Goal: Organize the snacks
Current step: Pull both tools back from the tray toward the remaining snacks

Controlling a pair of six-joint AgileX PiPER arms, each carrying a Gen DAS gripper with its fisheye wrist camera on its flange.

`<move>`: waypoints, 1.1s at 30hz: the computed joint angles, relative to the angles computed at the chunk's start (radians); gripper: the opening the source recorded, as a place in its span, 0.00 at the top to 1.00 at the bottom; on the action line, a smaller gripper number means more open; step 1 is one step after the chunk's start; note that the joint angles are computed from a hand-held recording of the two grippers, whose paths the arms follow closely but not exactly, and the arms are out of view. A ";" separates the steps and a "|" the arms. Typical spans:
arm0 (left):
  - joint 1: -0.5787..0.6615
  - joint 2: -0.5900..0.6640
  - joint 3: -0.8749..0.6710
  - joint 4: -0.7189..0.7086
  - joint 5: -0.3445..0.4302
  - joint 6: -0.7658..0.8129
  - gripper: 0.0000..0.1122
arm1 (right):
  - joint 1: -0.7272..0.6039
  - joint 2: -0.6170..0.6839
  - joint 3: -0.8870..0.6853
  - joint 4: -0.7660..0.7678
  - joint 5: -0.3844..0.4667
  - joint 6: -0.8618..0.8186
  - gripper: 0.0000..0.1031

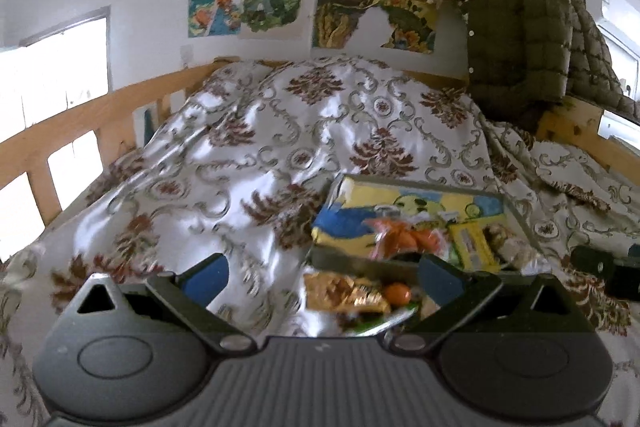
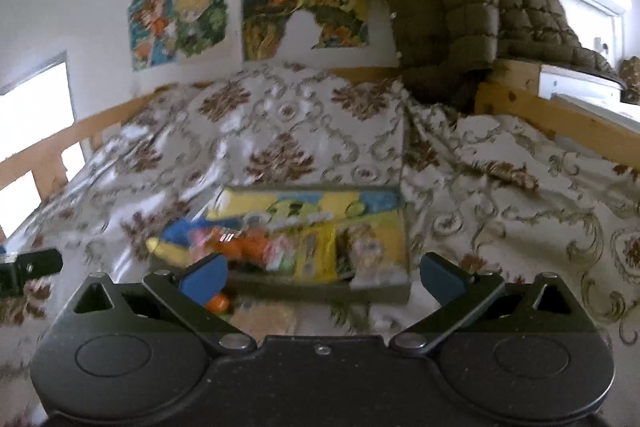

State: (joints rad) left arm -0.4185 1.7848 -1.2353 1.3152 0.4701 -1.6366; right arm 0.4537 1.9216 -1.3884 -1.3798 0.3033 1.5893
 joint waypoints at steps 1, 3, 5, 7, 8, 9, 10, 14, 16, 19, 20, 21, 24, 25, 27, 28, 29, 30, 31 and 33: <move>0.000 -0.013 0.024 0.007 0.000 -0.019 0.08 | 0.007 -0.009 0.021 -0.002 -0.006 0.002 0.01; 0.002 -0.037 0.072 0.022 0.002 -0.058 0.08 | 0.031 -0.014 0.040 0.061 0.013 -0.056 0.01; 0.000 -0.052 0.114 0.030 0.012 -0.088 0.08 | 0.057 -0.013 0.044 0.132 0.054 -0.116 0.01; -0.004 -0.062 0.152 0.049 0.030 -0.126 0.08 | 0.086 -0.006 0.038 0.193 0.110 -0.159 0.01; -0.006 -0.062 0.165 0.057 0.040 -0.146 0.08 | 0.097 -0.004 0.043 0.191 0.127 -0.153 0.01; -0.008 -0.061 0.172 0.051 0.049 -0.152 0.08 | 0.107 -0.004 0.055 0.171 0.136 -0.133 0.01; -0.008 -0.058 0.172 0.013 0.058 -0.129 0.08 | 0.116 -0.006 0.067 0.153 0.142 -0.116 0.01; -0.018 -0.031 0.148 -0.098 0.110 -0.021 0.08 | 0.145 -0.002 0.093 0.123 0.168 -0.094 0.01; -0.026 -0.006 0.125 -0.145 0.145 0.049 0.08 | 0.158 0.009 0.095 0.119 0.189 -0.096 0.01; -0.025 0.020 0.093 -0.217 0.159 0.128 0.08 | 0.163 0.026 0.095 0.125 0.192 -0.128 0.01; -0.021 0.024 0.089 -0.232 0.151 0.144 0.08 | 0.163 0.033 0.089 0.140 0.189 -0.145 0.01; -0.019 0.024 0.088 -0.244 0.143 0.154 0.08 | 0.161 0.040 0.083 0.155 0.184 -0.161 0.01; -0.012 0.025 0.091 -0.247 0.128 0.152 0.08 | 0.153 0.054 0.070 0.186 0.154 -0.180 0.01; -0.009 0.024 0.094 -0.246 0.121 0.148 0.08 | 0.145 0.054 0.074 0.185 0.123 -0.169 0.01; 0.001 0.022 0.095 -0.253 0.101 0.150 0.08 | 0.126 0.047 0.092 0.155 0.051 -0.123 0.01; 0.007 0.022 0.095 -0.256 0.089 0.154 0.08 | 0.120 0.046 0.097 0.131 0.025 -0.092 0.01; 0.011 0.023 0.095 -0.256 0.080 0.154 0.08 | 0.114 0.046 0.108 0.071 -0.002 -0.023 0.01; 0.017 0.025 0.093 -0.257 0.069 0.157 0.08 | 0.111 0.046 0.111 0.023 -0.017 0.030 0.01; 0.020 0.027 0.091 -0.259 0.062 0.162 0.08 | 0.109 0.049 0.111 -0.004 -0.025 0.060 0.01; 0.022 0.033 0.086 -0.258 0.055 0.166 0.08 | 0.108 0.059 0.098 0.011 -0.025 0.047 0.01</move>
State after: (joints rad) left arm -0.3969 1.8179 -1.1489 1.0574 0.5248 -1.4709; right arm 0.5614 1.9806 -1.2908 -1.3687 0.2784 1.6361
